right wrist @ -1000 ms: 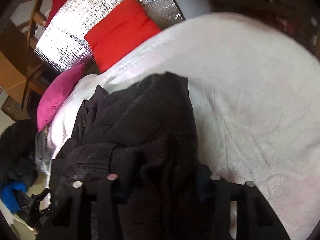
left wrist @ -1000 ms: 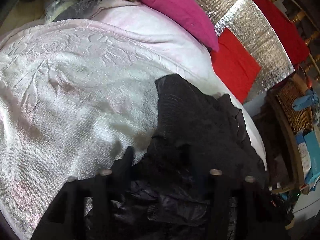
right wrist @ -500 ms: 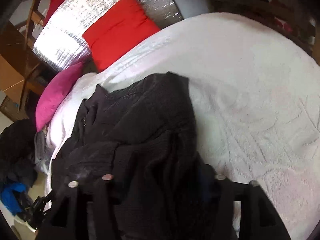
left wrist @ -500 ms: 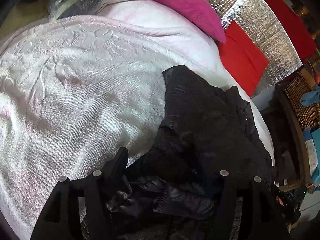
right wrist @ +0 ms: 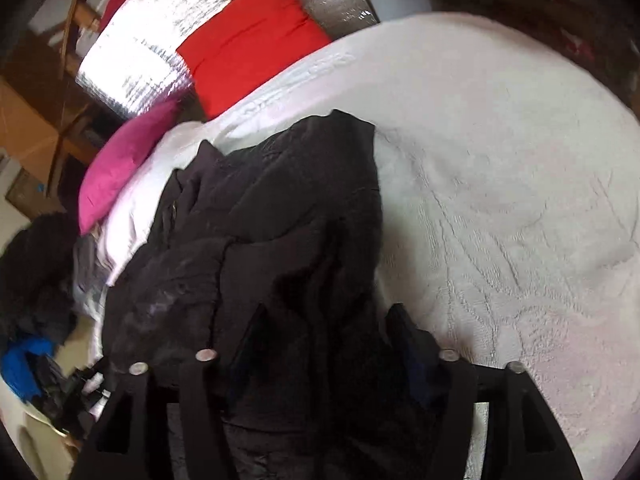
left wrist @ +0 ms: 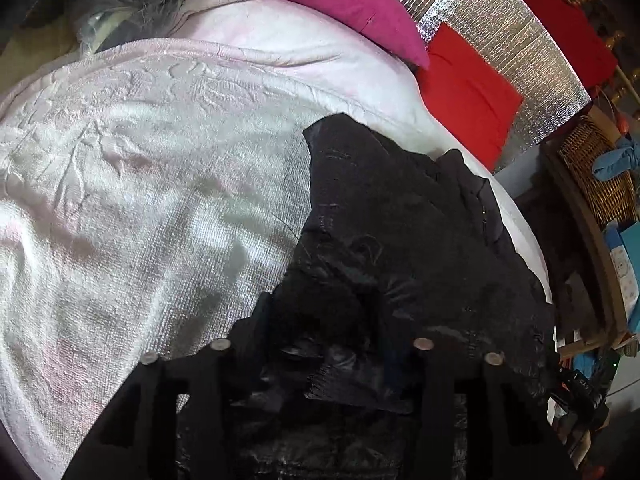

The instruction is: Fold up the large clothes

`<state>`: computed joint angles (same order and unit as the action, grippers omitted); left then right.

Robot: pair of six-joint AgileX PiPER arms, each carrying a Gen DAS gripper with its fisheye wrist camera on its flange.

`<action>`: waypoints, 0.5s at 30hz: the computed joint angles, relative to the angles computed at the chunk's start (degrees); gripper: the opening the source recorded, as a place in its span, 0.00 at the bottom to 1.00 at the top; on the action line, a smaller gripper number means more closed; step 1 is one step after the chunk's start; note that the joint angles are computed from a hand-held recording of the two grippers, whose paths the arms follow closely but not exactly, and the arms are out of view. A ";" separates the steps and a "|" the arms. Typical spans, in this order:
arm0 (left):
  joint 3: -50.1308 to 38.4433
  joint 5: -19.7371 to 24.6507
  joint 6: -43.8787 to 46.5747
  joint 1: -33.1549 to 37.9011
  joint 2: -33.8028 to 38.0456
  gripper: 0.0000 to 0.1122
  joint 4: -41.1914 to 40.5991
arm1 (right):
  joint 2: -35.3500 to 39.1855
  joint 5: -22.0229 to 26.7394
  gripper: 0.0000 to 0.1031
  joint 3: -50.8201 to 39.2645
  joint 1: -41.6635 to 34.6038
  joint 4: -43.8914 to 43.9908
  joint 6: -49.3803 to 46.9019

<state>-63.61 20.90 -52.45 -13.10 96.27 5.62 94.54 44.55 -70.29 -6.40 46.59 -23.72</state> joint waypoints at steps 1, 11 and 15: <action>0.94 -0.12 -1.43 -0.09 -1.22 0.33 1.64 | -1.14 -0.89 0.38 0.53 0.39 -0.26 -0.45; 0.13 4.52 -4.23 -1.11 -1.12 0.39 5.88 | -0.57 -1.41 0.34 -0.50 1.85 -4.63 2.80; 0.18 7.42 -9.45 -2.02 -2.58 0.47 10.35 | -1.01 2.36 0.43 -0.75 -0.70 -2.55 2.18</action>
<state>-63.43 28.32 -61.90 -15.12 93.69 15.97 93.53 46.91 -71.05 -7.10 44.04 -21.54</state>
